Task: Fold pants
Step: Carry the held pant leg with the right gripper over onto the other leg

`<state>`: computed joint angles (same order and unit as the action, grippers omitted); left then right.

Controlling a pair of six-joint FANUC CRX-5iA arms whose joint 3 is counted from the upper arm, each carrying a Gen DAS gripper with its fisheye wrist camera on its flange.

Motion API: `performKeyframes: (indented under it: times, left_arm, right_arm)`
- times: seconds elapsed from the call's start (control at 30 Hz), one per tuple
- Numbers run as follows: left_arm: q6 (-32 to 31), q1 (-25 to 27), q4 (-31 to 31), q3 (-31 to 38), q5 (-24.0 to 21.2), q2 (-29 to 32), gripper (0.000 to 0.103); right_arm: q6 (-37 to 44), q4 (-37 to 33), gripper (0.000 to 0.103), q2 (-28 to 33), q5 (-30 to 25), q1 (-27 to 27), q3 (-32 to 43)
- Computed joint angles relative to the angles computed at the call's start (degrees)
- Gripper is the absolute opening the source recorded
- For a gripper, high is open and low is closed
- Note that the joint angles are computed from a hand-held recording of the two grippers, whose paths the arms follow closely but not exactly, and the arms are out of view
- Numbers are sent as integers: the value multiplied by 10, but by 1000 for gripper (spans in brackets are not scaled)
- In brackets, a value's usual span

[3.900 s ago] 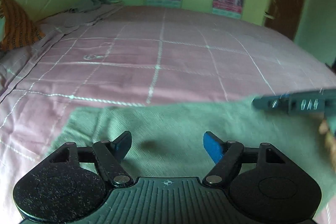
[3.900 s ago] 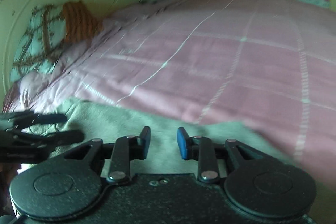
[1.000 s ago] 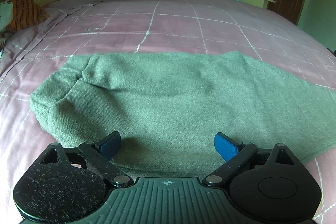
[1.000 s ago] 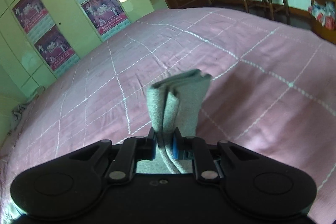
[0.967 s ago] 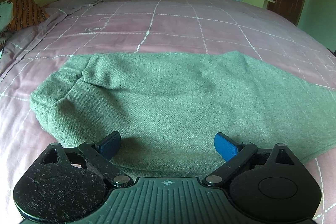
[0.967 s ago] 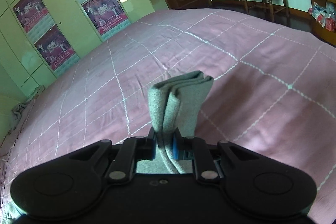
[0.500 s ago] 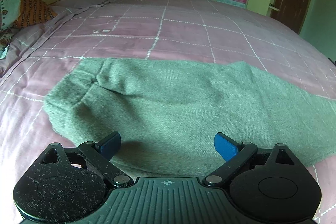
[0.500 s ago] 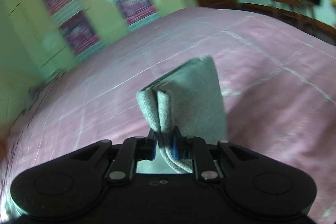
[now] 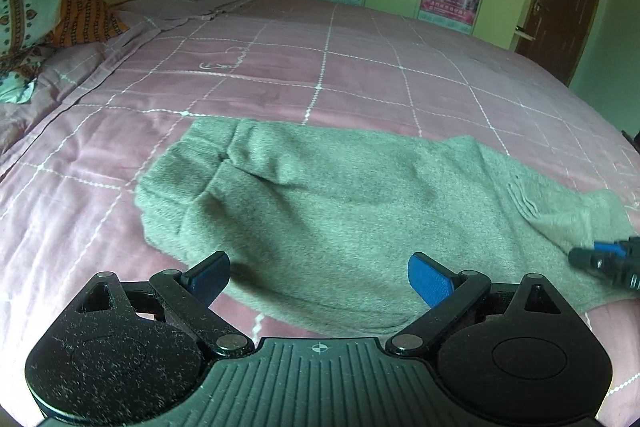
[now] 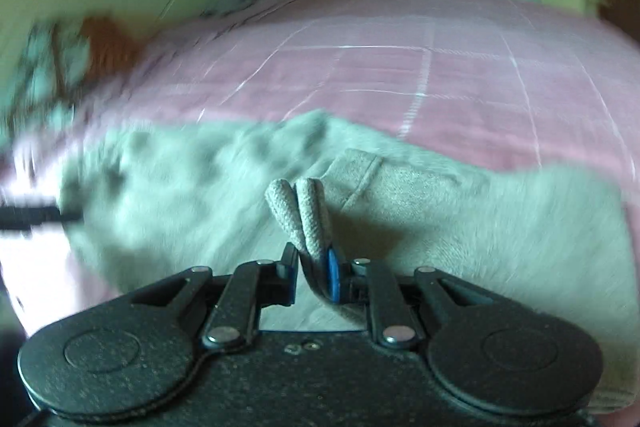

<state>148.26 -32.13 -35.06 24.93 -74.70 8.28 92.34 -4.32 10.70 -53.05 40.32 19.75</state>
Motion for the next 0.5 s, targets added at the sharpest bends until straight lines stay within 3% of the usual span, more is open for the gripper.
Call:
performKeyframes:
  times: [0.17,0.5]
  left_arm:
    - [11,1,2,-10,8,-4,95]
    - [-3,-10,5,16,0,14,95]
  right_arm:
    - [30,50,16,-35,44,25,-62]
    - [61,73,21,-44,50,45,-92]
